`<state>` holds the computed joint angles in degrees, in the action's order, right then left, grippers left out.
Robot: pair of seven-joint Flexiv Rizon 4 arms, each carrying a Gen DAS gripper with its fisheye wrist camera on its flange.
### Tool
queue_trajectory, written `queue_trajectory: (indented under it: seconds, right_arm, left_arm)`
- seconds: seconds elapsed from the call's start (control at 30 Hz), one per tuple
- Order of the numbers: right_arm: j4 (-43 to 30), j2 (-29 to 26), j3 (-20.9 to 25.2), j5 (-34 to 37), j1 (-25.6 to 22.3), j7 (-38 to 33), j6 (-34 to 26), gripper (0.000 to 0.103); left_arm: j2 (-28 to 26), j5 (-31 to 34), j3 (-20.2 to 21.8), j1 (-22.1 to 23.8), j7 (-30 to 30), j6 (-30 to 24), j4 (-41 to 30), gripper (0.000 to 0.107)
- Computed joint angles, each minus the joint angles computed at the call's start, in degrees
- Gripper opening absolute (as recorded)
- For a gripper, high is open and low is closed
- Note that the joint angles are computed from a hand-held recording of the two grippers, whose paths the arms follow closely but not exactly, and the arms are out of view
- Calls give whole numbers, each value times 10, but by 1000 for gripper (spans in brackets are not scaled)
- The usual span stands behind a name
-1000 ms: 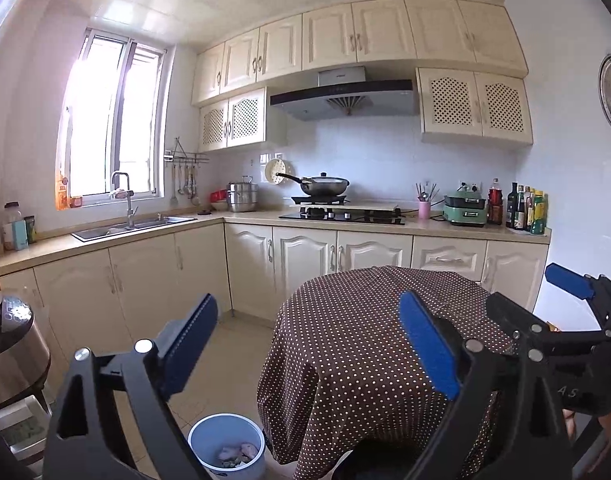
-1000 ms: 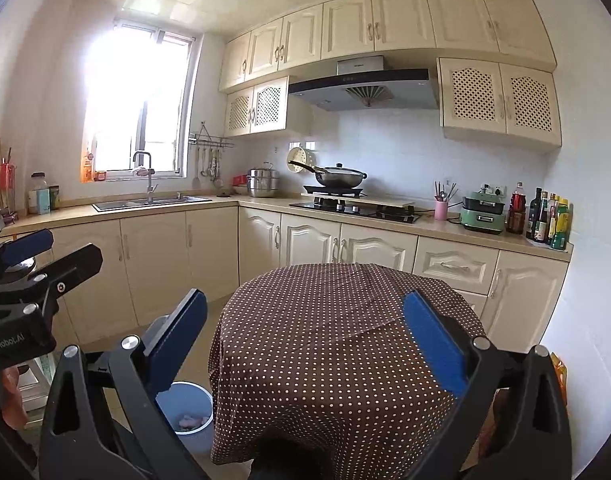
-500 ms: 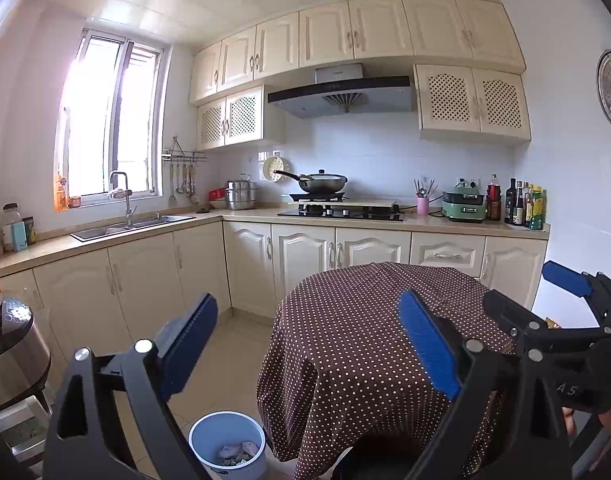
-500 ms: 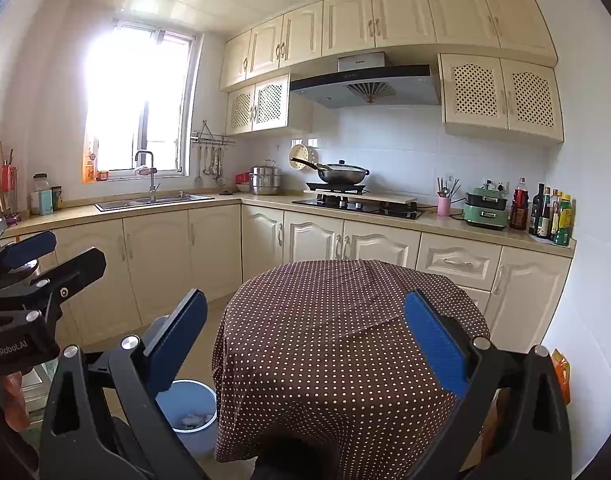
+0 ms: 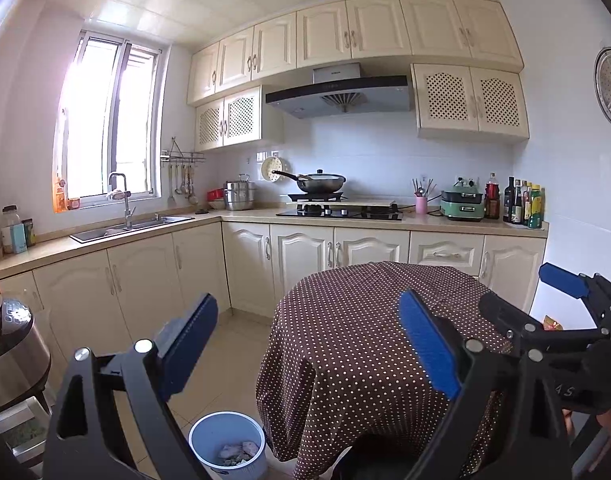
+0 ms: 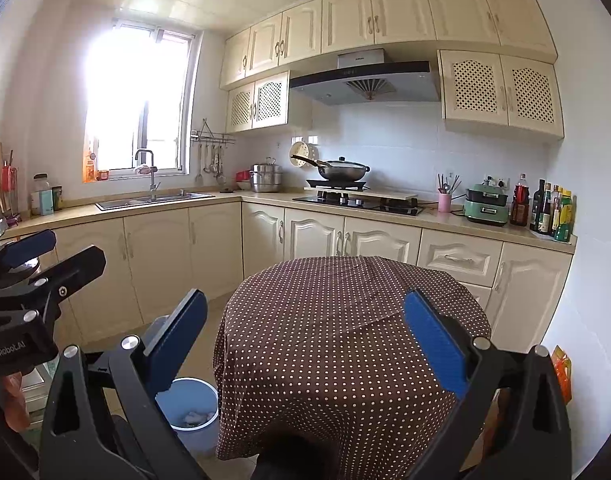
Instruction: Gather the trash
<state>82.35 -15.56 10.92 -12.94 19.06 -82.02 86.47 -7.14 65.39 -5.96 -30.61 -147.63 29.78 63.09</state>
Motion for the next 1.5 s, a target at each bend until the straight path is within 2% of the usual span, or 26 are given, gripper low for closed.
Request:
queue_trajectory:
  seconds: [1.5]
  right_arm:
    - [-13, -6, 9, 15, -1, -15, -19, 96]
  left_arm:
    - [2, -4, 0, 1, 0, 7, 8, 90]
